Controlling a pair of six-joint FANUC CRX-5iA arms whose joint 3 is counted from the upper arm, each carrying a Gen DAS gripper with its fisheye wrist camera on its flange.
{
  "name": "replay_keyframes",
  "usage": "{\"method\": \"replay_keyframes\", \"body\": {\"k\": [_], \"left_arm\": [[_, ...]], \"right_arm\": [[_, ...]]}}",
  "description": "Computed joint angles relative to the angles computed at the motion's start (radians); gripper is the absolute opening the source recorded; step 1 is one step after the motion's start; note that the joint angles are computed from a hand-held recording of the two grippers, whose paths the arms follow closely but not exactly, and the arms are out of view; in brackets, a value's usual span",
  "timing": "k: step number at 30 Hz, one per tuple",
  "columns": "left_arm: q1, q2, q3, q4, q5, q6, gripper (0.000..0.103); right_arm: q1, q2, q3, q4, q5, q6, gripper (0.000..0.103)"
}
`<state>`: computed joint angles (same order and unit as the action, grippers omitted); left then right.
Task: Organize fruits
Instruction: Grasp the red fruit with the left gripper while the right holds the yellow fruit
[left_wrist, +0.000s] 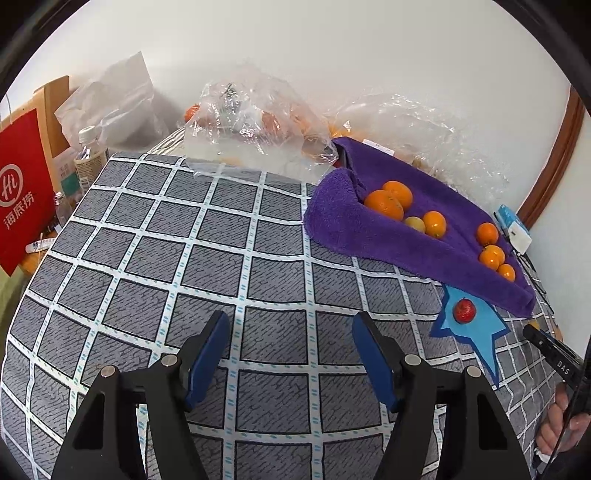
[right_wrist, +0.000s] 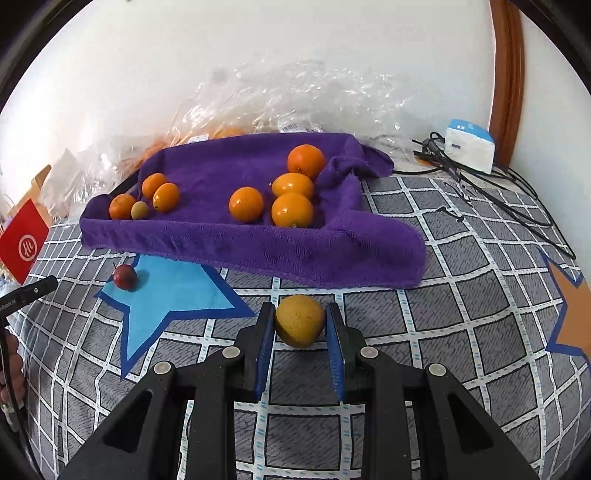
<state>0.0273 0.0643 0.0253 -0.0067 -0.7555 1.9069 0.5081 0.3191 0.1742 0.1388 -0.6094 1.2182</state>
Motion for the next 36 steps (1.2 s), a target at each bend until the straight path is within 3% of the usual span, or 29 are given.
{"method": "replay_keyframes", "body": {"k": [2, 9, 13, 20, 24, 32, 34, 36], "left_arm": [[0.004, -0.004, -0.013, 0.029, 0.016, -0.028, 0.065], [-0.048, 0.037, 0.053, 0.077, -0.055, -0.095, 0.056], [-0.118, 0.097, 0.156, 0.035, -0.094, -0.113, 0.055], [-0.180, 0.222, 0.304, 0.033, -0.142, -0.094, 0.039], [-0.194, 0.294, 0.397, 0.030, -0.219, -0.060, 0.029], [-0.225, 0.328, 0.440, -0.045, -0.217, -0.031, 0.029], [-0.232, 0.326, 0.437, -0.066, -0.206, -0.028, 0.021], [-0.229, 0.312, 0.408, -0.061, -0.169, -0.026, 0.021]], "right_arm": [[0.000, -0.001, -0.002, 0.004, 0.001, -0.007, 0.027], [-0.017, -0.013, -0.012, -0.015, 0.016, -0.028, 0.027], [-0.011, -0.031, -0.061, 0.074, 0.058, -0.112, 0.027], [-0.008, -0.025, -0.064, 0.094, 0.055, -0.127, 0.027], [-0.012, -0.019, -0.044, 0.050, 0.042, -0.088, 0.027], [-0.015, -0.013, -0.035, 0.036, 0.035, -0.078, 0.027], [-0.015, -0.011, -0.033, 0.039, 0.034, -0.078, 0.027], [-0.015, -0.012, -0.033, 0.037, 0.034, -0.076, 0.027]]}}
